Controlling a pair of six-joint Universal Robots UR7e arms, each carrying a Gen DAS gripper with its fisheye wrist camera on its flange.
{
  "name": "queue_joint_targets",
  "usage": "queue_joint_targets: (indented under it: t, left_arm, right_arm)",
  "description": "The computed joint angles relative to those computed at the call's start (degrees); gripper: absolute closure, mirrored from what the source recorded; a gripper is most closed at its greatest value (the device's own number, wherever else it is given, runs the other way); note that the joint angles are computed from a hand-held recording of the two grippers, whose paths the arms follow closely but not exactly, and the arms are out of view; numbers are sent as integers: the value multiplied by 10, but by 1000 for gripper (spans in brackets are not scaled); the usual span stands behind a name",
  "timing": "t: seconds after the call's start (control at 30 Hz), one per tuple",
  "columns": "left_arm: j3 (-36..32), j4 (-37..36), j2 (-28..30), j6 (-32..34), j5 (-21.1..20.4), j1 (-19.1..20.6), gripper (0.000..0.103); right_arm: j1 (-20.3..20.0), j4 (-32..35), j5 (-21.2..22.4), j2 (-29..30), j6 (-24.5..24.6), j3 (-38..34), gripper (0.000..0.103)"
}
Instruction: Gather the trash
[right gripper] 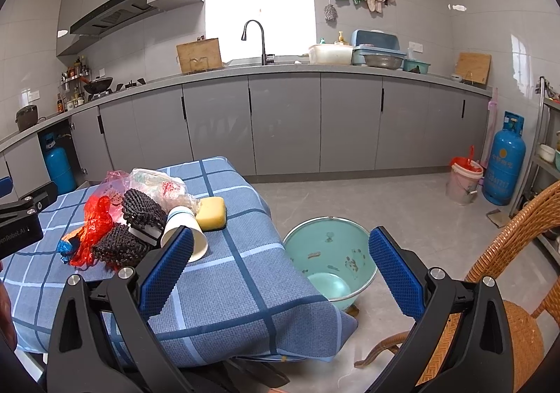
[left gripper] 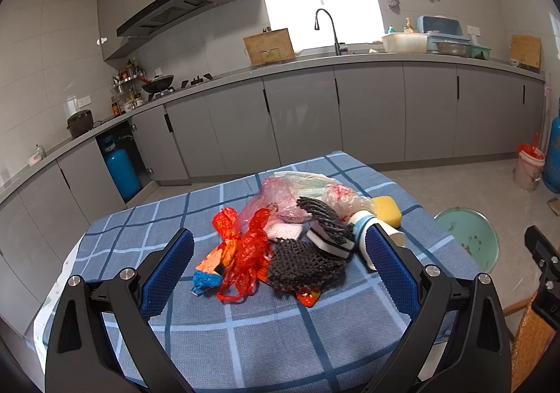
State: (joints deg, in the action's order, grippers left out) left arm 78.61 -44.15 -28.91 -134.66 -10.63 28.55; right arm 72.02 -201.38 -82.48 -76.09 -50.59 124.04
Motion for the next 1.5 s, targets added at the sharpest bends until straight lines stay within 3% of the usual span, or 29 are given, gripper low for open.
queue_joint_targets:
  t: [0.33, 0.5, 0.7, 0.93, 1.17, 1.27, 1.37, 1.47, 1.5]
  left_arm:
    - [24, 39, -37, -65, -45, 48, 6]
    - [65, -9, -68, -46, -58, 69, 6]
    - [111, -117, -102, 28, -67, 105, 6]
    - [134, -261, -117, 162, -44, 143, 6]
    - [131, -322, -119, 251, -37, 187, 7]
    - [134, -379, -118, 322, -43, 203, 8]
    - [149, -483, -113, 428, -48, 212, 17]
    - [166, -585, -110, 510, -57, 219, 38]
    - [177, -634, -111, 545, -62, 221, 51]
  right_arm:
    - [25, -25, -18, 55, 2, -41, 5]
    - [38, -14, -45, 90, -6, -64, 5]
    - [61, 8, -82, 148, -22, -106, 5]
    - [85, 31, -108, 211, -32, -163, 5]
    - [95, 43, -115, 246, -54, -194, 5]
    - [97, 49, -121, 256, -54, -205, 5]
    - [99, 57, -132, 266, -54, -215, 5]
    - [102, 56, -143, 276, -58, -220, 5]
    - [103, 55, -145, 278, -60, -221, 5]
